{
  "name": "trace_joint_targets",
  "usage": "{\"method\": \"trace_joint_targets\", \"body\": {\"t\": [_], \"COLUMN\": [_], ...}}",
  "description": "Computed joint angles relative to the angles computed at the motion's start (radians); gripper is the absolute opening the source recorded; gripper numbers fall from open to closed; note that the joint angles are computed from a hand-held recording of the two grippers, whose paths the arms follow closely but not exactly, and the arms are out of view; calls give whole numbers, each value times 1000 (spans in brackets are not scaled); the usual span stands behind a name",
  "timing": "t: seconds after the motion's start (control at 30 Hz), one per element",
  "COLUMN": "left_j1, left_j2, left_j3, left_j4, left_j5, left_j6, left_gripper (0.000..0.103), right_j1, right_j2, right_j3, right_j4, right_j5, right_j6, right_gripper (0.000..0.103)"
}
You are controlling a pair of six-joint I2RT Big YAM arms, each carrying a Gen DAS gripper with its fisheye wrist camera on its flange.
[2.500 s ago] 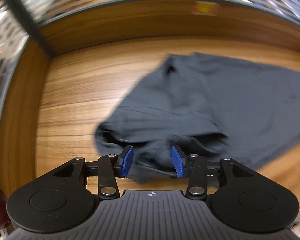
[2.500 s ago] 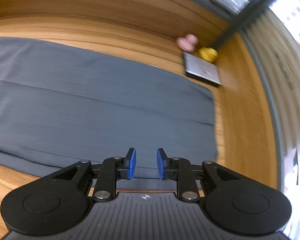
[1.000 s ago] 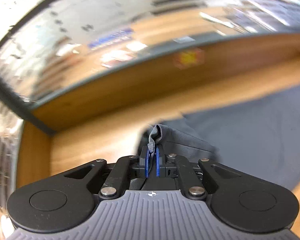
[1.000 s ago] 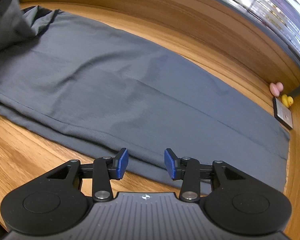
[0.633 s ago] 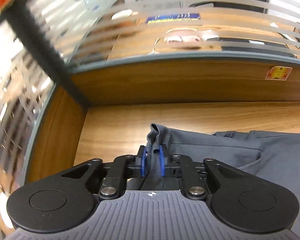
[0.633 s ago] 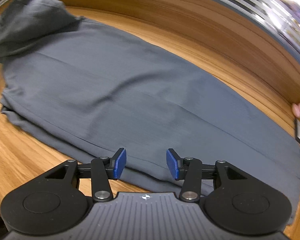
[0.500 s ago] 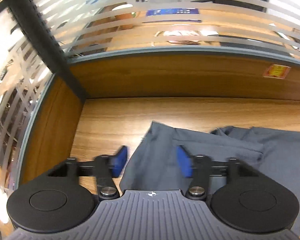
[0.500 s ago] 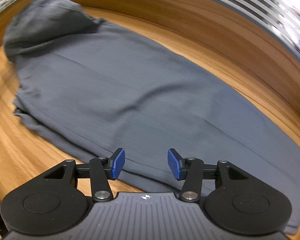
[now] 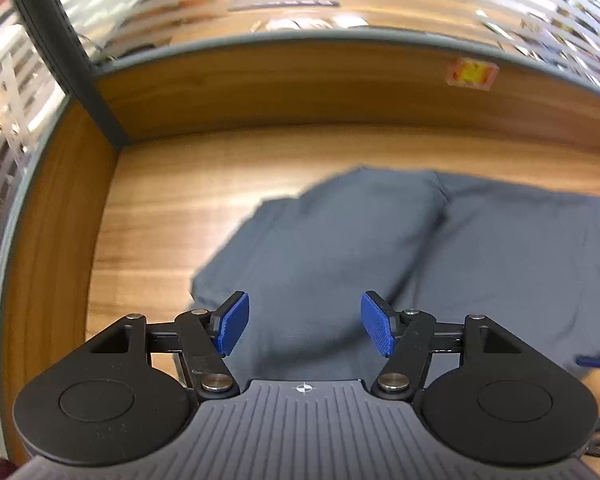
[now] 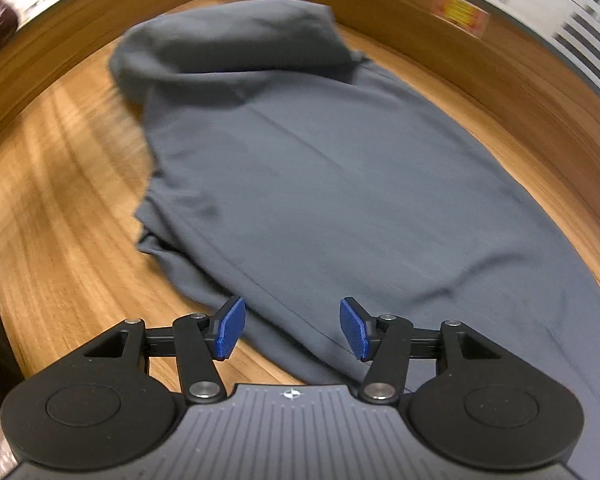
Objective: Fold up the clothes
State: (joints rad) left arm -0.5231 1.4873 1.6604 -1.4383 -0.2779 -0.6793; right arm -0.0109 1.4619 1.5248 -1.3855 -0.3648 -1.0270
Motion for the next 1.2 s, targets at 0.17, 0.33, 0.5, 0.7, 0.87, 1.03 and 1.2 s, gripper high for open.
{"method": "trace_joint_targets", "body": {"t": [0.17, 0.33, 0.5, 0.7, 0.87, 1.03, 1.2], "left_j1": [-53, -103, -130, -135, -119, -110, -111], "left_j2": [-51, -104, -152, -197, -208, -189, -151], "left_j3": [-75, -159, -232, -306, -335, -328, -302], "left_j4": [11, 16, 15, 8, 8, 15, 37], "left_j5": [28, 50, 66, 82, 77, 66, 54], "left_j6": [-39, -91, -147, -201, -209, -184, -146], "left_gripper": [66, 67, 67, 67, 67, 67, 67], "right_j1": [80, 115, 113, 84, 69, 54, 46], "right_j2": [-27, -28, -10, 46, 139, 321, 516], "right_j3": [-66, -92, -41, 165, 354, 614, 842], "right_j4": [65, 110, 108, 138, 174, 186, 85], "right_j5": [45, 79, 46, -12, 4, 89, 177], "right_j6": [-18, -21, -2, 93, 147, 228, 251], "right_gripper": [59, 35, 3, 2, 2, 3, 4]}}
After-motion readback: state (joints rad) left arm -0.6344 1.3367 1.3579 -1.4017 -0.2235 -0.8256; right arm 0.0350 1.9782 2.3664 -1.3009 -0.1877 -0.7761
